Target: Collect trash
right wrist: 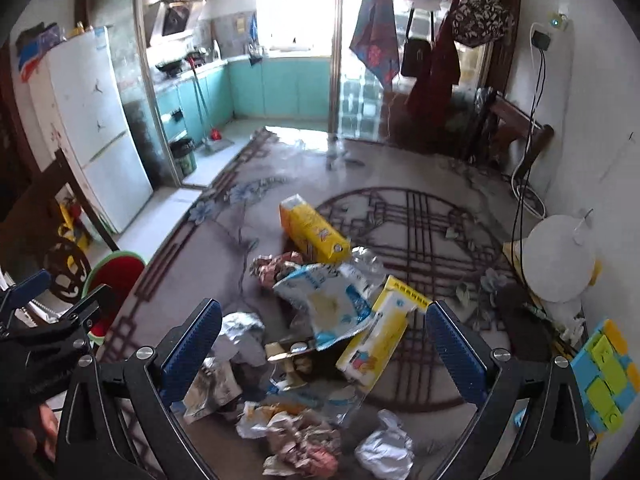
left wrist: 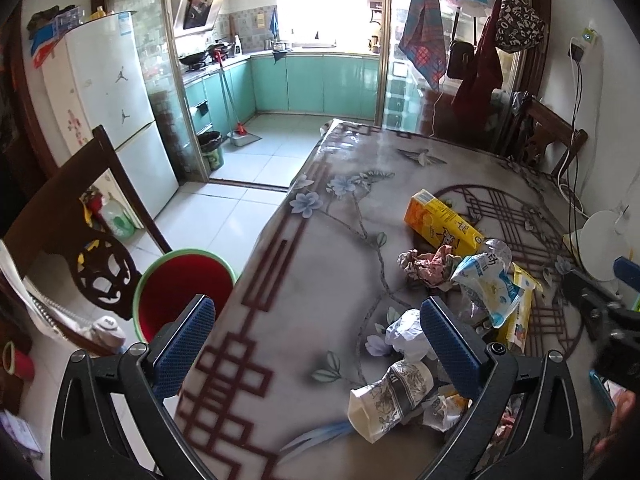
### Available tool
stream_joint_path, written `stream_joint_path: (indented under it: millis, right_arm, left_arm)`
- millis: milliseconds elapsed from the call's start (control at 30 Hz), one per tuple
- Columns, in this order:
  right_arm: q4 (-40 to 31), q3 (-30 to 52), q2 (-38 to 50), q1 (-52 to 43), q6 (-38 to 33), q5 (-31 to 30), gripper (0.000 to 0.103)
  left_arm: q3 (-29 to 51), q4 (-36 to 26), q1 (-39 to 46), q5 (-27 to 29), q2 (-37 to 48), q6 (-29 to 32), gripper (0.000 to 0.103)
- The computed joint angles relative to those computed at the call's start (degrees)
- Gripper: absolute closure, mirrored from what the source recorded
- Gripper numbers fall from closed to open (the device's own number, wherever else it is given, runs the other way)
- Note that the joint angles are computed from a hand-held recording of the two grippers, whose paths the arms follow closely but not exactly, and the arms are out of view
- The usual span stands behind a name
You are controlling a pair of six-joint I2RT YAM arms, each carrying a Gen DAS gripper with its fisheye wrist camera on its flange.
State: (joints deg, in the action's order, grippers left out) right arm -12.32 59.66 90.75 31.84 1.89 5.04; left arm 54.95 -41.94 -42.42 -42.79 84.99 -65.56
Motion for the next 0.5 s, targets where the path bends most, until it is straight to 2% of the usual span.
stream_joint_path:
  millis: [267, 367, 433, 500]
  right_arm:
    - [0.4, -0.5, 2.0, -2.4, -3.1, -2.4, 0.001]
    - [-1.1, 0.4, 3.1, -3.2, -2.7, -4.2, 0.001]
    - [-1.6, 0.9, 3.6, -3.2, -3.6, -3.5, 0.001]
    - [-1.9, 1.3, 3.9, -2.9, -4.8, -1.9, 0.001]
  left_arm:
    - [-0.9, 4.9, 2.1, 3.8, 2.0, 3.9, 0.0]
    - [-3.7, 11.9, 4.0, 11.4, 4.0, 8.8, 0.0]
    - [-5.5, 16.6, 4.8, 17.2, 7.3, 10.9, 0.0]
    - [-6.0, 19.4, 4.5, 20.1, 10.1, 11.4, 0.0]
